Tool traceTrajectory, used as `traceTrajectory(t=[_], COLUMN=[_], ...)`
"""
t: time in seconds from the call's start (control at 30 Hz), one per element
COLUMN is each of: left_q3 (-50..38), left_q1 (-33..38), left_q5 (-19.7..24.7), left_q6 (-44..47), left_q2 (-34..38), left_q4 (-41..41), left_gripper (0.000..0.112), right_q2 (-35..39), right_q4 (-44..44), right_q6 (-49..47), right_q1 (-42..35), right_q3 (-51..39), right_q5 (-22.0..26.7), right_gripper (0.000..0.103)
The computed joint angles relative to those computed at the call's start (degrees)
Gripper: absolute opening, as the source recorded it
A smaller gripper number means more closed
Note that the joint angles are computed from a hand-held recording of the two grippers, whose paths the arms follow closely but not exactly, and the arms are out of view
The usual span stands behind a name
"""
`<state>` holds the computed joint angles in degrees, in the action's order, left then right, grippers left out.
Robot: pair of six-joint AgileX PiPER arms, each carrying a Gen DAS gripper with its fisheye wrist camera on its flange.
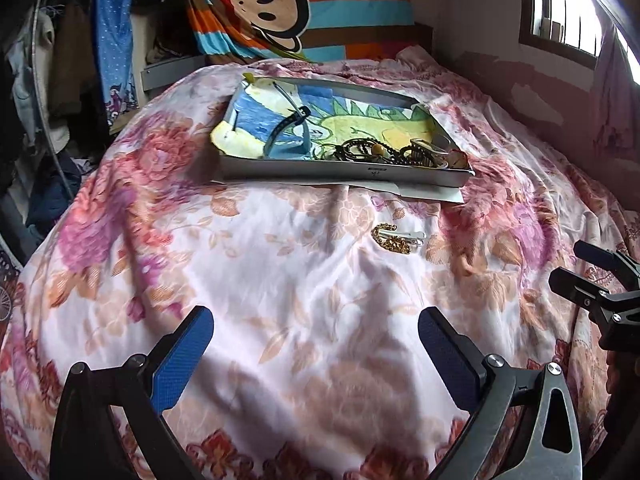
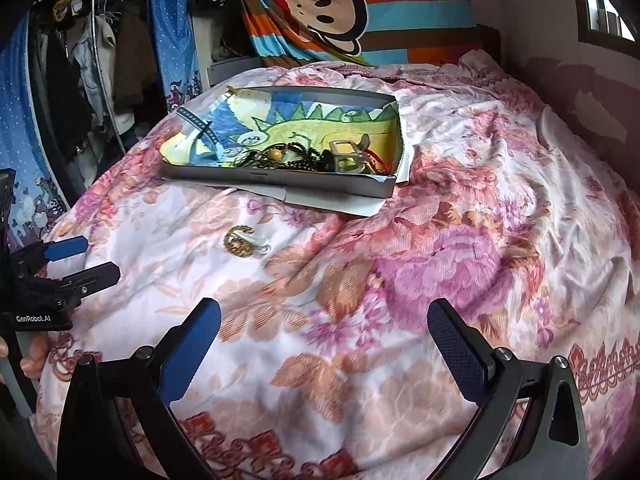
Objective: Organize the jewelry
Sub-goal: 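Withdraw both grippers and approach the gold chain on the bedspread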
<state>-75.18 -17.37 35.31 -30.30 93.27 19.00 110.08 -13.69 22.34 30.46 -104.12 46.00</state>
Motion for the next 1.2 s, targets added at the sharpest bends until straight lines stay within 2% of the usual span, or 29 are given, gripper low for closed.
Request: traceTrajectory(t=[0.37,0.63,0.9,0.97,1.03,1.2], left_q3=[-10.0,-15.3,-18.4,-19.2,-20.5,-24.4], left_q1=[2.5,4.7,6.6,6.8,6.7,7.1], left_q5=[1.5,2.2,2.5,3.1,4.2,8.2], left_q6=[8.5,15.7,27.4,31.0,34.1,42.2], left_q2=[7.5,11.6,14.1,14.7,15.7,18.8], left_q4=[-6.1,-13.5,-24.2,-27.0,-28.9,-35.7], left_gripper=[0.103,0.103,0.101,0.093,0.083,0.056], right_q2=[5.3,7.7,13.2,14.4,16.2,22.2], right_q4=[-4.1,-4.7,5.2,8.0,11.6,17.3], right_q6=[-2.1,-5.5,-17.4,-20.5,-24.8,-32.4], right_q1=[0.4,-0.4,-3.0,-3.4,-3.9,-4.9], right_q3=[-7.5,-10.6,-17.8,-19.6,-22.6,-32.2], right_q5=[1.7,0.6,2.1,2.6,3.9,10.9], right_gripper=[0.101,0.101,0.101,0.097,0.082,0.059])
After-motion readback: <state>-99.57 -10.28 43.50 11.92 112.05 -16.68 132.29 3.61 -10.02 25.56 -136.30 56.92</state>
